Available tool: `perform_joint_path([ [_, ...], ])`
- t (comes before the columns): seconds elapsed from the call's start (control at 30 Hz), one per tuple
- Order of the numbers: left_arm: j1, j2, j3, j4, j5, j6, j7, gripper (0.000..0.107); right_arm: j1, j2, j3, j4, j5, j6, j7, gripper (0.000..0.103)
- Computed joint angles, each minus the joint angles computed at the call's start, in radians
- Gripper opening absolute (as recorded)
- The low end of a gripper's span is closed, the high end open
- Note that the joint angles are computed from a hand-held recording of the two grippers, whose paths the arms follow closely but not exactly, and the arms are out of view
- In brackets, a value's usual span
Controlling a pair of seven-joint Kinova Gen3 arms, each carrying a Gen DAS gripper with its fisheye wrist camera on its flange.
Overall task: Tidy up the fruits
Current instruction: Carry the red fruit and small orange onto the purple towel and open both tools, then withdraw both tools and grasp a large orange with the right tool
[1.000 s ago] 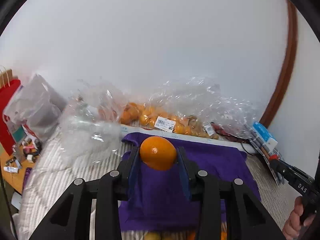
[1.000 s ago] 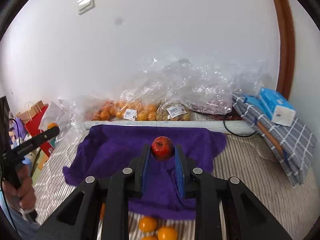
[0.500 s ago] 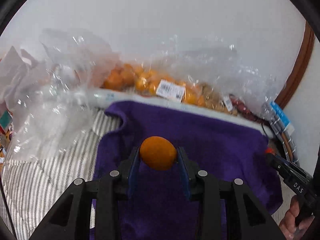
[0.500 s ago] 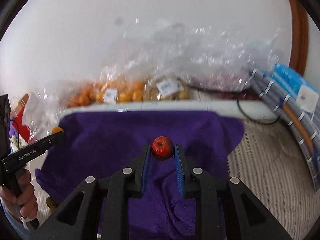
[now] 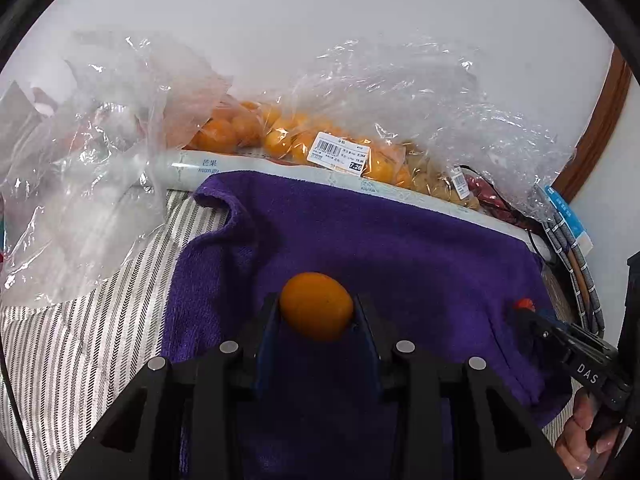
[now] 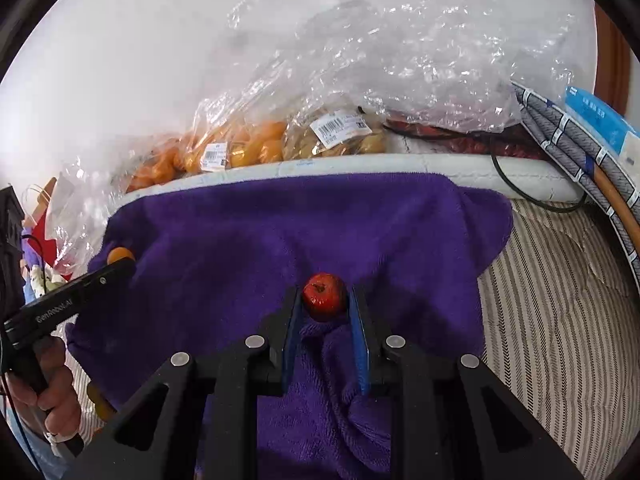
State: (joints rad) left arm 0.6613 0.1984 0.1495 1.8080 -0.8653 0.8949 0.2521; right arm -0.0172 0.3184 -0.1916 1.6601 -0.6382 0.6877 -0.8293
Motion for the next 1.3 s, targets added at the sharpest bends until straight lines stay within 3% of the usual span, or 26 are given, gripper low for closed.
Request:
perform_joint_path([
  [0.27, -0.006, 0.012, -0.002, -0.014, 0.029, 0.007, -0.025, 0.035, -0.012, 0.015, 0.007, -0.02, 0.031, 0.02, -0.042, 0.029],
  [0.33, -0.003, 0.016, -0.005, -0.018, 0.028, 0.012, -0.028, 0.035, -0.011, 0.014, 0.005, -0.018, 0.032, 0.017, -0.04, 0.044],
  [0.43, 0.0, 0.01, -0.008, -0.013, 0.025, 0.005, -0.021, 0.036, -0.006, -0.001, 0.003, 0.0, 0.024, -0.009, -0.033, 0.054],
  [0.57, 0.018, -0.001, -0.006, -0.003, -0.015, 0.023, 0.021, 0.043, 0.015, -0.027, -0.002, 0.029, -0.015, -0.046, -0.019, 0.054],
  [0.73, 0.048, -0.019, 0.012, 0.016, -0.098, 0.075, 0.11, 0.045, 0.064, -0.094, -0.027, 0.1, -0.136, -0.122, 0.095, 0.054],
  [0.83, 0.071, -0.021, 0.031, 0.023, -0.157, 0.13, 0.179, 0.045, 0.029, -0.155, 0.017, 0.128, -0.121, -0.158, 0.072, 0.054],
  [0.93, 0.074, -0.025, 0.047, 0.016, -0.173, 0.161, 0.193, 0.044, 0.031, -0.212, 0.047, 0.159, -0.141, -0.134, 0.097, 0.054],
  [1.07, 0.05, -0.061, 0.068, 0.015, -0.159, 0.112, 0.137, 0.044, 0.008, -0.291, 0.111, 0.207, -0.119, -0.076, 0.094, 0.054],
  [1.2, 0.067, -0.087, 0.1, -0.002, -0.158, 0.148, 0.123, 0.045, -0.009, -0.332, 0.166, 0.253, -0.116, 0.012, 0.12, 0.054],
  [1.3, 0.086, -0.104, 0.134, -0.002, -0.123, 0.183, 0.109, 0.045, -0.026, -0.353, 0.186, 0.294, -0.084, 0.023, 0.122, 0.048],
])
